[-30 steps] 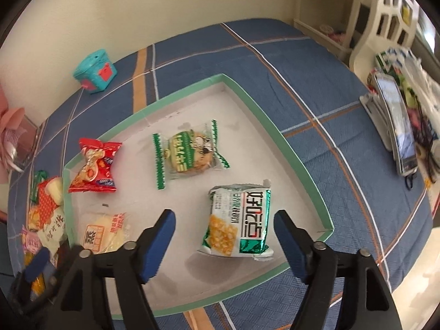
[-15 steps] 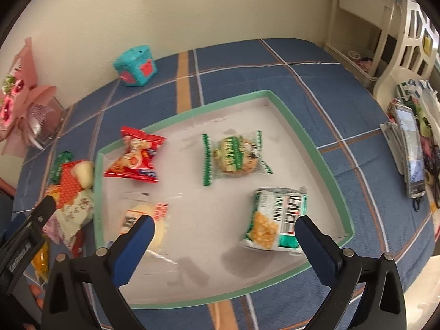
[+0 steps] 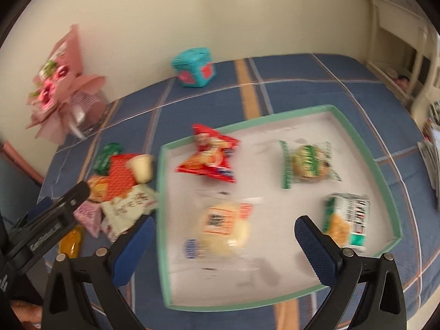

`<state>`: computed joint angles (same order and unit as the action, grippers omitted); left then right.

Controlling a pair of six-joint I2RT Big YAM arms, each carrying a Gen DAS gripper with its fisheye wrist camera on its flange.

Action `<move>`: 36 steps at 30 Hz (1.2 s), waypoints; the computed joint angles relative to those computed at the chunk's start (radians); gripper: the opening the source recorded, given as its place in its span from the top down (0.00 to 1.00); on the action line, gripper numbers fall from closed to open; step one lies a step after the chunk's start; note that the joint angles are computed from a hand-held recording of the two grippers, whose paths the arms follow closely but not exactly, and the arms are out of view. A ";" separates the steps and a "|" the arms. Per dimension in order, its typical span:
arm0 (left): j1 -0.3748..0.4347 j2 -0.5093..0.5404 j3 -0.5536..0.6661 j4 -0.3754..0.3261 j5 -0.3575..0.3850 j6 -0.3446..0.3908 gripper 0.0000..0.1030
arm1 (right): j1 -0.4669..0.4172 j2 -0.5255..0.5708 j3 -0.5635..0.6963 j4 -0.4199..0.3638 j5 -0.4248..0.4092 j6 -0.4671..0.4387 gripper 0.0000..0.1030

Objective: Organize snacks
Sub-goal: 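Place white bun in tray with left tool while right tool places snack bag, then grasp yellow barcode bun with left tool while right tool grasps red-white milk snack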

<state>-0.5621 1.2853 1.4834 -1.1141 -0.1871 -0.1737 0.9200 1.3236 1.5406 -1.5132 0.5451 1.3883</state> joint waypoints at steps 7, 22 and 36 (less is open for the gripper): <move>0.096 -0.008 0.006 -0.023 0.119 0.001 0.02 | 0.032 0.097 0.104 0.057 0.008 -0.086 0.00; 0.323 -0.030 -0.012 -0.045 0.156 -0.054 0.02 | 0.046 0.244 0.228 0.191 -0.130 -0.243 0.00; 0.359 0.043 -0.015 -0.180 0.169 -0.070 0.02 | -0.014 0.278 0.189 0.263 -0.240 -0.198 0.08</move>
<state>-0.2027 1.3284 1.4688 -1.2940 -0.0183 -0.2439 0.9060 1.6015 1.7293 -1.2502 0.3054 1.1901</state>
